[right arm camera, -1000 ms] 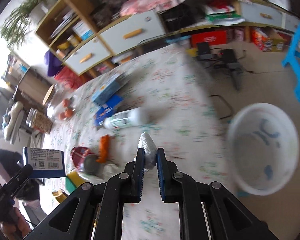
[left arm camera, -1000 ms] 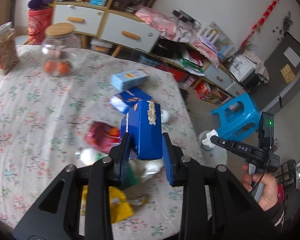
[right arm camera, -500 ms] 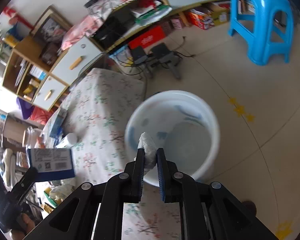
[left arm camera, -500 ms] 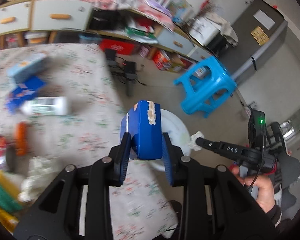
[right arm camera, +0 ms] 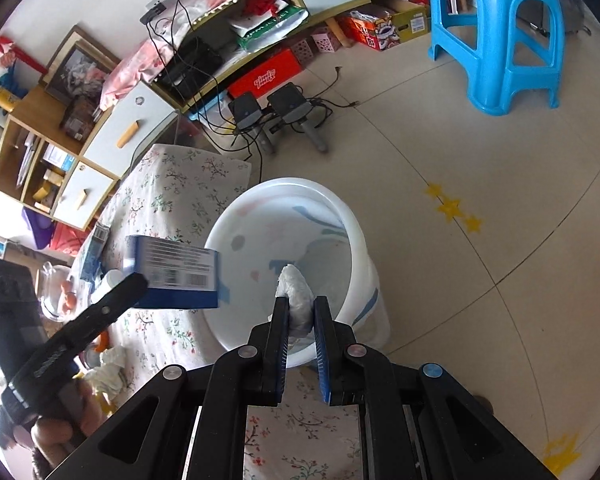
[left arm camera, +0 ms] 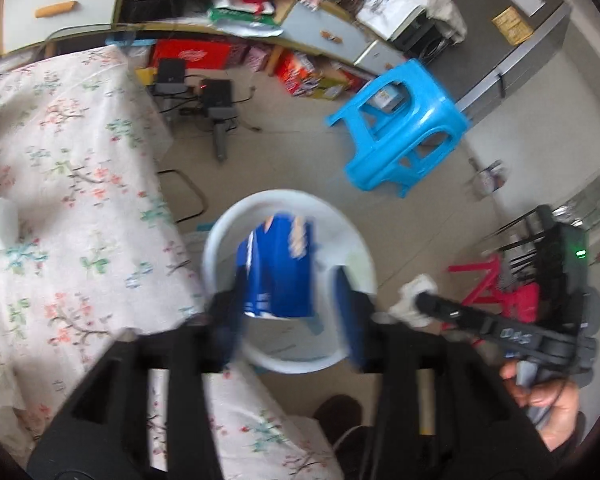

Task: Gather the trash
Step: 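Carry both items over the white bucket and open both tools to drop them, then grasp the green-yellow sponge with the left tool and lift it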

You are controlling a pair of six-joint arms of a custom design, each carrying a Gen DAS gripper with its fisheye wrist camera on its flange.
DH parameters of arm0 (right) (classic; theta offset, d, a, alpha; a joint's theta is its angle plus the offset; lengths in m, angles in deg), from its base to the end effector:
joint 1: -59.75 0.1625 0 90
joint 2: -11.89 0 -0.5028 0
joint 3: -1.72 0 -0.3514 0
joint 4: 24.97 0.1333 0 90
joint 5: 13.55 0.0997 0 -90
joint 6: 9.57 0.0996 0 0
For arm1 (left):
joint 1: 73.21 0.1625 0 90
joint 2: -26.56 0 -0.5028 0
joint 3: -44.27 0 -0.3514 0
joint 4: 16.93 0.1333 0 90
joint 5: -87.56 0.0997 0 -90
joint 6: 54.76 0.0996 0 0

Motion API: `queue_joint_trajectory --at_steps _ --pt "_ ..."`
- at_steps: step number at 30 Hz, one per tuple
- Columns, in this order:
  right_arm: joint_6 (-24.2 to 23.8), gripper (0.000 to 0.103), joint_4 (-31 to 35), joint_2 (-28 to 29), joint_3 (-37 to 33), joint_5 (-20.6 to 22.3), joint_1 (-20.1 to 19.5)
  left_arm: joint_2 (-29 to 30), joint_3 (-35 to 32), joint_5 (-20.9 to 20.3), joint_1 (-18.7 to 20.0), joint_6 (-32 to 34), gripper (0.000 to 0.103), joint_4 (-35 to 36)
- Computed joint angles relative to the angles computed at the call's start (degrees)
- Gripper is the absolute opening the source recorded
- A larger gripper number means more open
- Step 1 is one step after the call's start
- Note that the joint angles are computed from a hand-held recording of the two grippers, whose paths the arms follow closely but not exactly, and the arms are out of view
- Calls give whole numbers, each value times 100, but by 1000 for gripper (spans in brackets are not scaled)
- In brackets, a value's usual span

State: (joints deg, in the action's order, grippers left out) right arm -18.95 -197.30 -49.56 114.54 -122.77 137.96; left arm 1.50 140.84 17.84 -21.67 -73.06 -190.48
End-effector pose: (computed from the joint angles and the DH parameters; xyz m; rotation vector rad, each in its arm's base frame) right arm -0.0229 -0.6016 0.3003 -0.1798 -2.6437 0.6383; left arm -0.2940 -0.6399 -0.0284 0.4514 2.8505 -0.5130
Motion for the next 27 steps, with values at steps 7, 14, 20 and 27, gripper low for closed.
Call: queue_joint_trajectory --at_steps 7,14,20,27 --pt "-20 13 -50 73 -8 -27 86 -395 612 1050 -307 32 90 227" --pt "-8 14 -31 284 -102 -210 195 -934 1403 1832 -416 -278 99 74" --pt "53 45 -69 426 -164 -295 282 -1350 2054 2587 -413 -400 101 -234" --pt "173 71 -257 551 -132 -372 504 -2084 2576 3035 -216 -1138 101 401"
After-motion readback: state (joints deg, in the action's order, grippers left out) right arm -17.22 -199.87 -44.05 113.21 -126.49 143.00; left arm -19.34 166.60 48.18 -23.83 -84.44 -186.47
